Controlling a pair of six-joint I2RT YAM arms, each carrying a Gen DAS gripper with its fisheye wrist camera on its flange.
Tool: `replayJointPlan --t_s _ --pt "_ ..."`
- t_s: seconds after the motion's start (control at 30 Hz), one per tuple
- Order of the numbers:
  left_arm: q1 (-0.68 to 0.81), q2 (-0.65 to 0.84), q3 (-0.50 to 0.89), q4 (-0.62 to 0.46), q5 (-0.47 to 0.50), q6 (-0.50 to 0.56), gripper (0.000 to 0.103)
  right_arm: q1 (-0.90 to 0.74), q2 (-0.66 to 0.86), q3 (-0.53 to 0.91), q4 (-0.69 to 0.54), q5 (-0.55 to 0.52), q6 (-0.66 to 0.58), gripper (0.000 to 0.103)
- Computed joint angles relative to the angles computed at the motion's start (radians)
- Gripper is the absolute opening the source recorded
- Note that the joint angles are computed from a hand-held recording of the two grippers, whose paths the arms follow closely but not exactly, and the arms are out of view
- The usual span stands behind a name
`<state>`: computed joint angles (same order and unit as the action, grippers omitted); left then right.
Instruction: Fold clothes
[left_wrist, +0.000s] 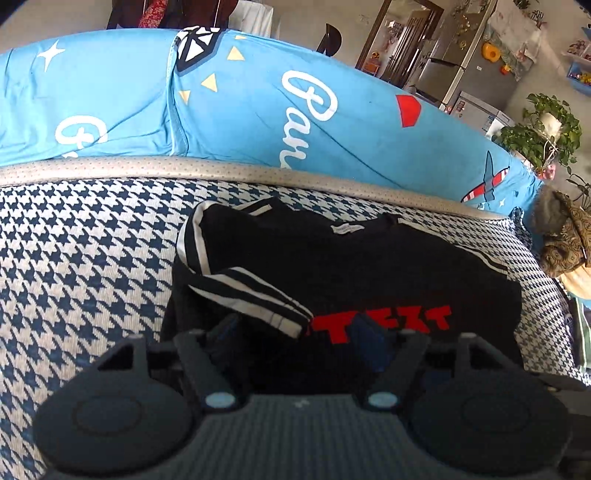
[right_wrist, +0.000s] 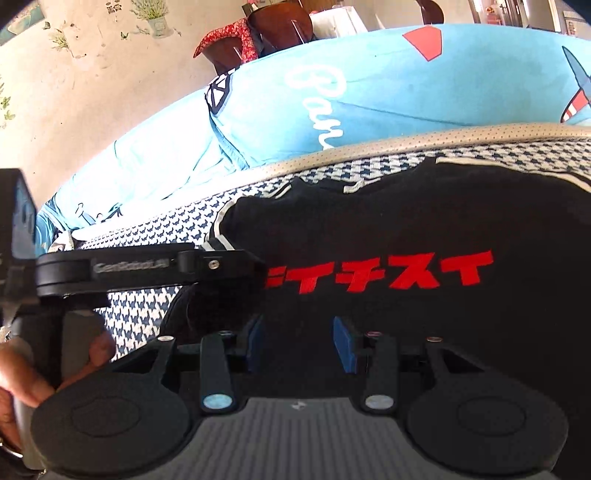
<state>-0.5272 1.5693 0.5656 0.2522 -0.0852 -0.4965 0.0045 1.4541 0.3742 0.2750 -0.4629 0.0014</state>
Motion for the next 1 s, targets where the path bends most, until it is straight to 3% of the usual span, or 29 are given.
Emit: replayJointPlan --t_s 0.2,0.3,0.47,0.63,0.83,1.0 --pt "0.024 -0.092 -0.047 -0.036 -0.054 -0.043 0.082 0.008 0.001 0.012 0.034 -0.032 -0.04 0.042" --pt "0.026 -0.104 -0.041 -0.099 -0.135 -0.093 0.088 0.04 0.015 0.008 0.085 -0.025 -0.067 0.042" --pt "0.008 -0.045 0.005 -0.238 -0.274 -0.119 0.09 0.093 0.067 0.005 0.183 -0.019 -0.1 0.042" --pt "0.017 -0.02 0.007 -0.299 -0.316 -0.105 0.091 0.134 0.115 -0.001 0.304 -0.021 -0.157 0.042" --pt "0.046 0.047 0.023 -0.31 -0.32 -0.102 0.094 0.171 0.178 0.046 0.325 -0.032 -0.208 0.041" --pt "0.06 0.082 0.026 -0.28 -0.313 -0.083 0.102 0.227 0.236 0.091 0.327 -0.013 -0.302 0.041"
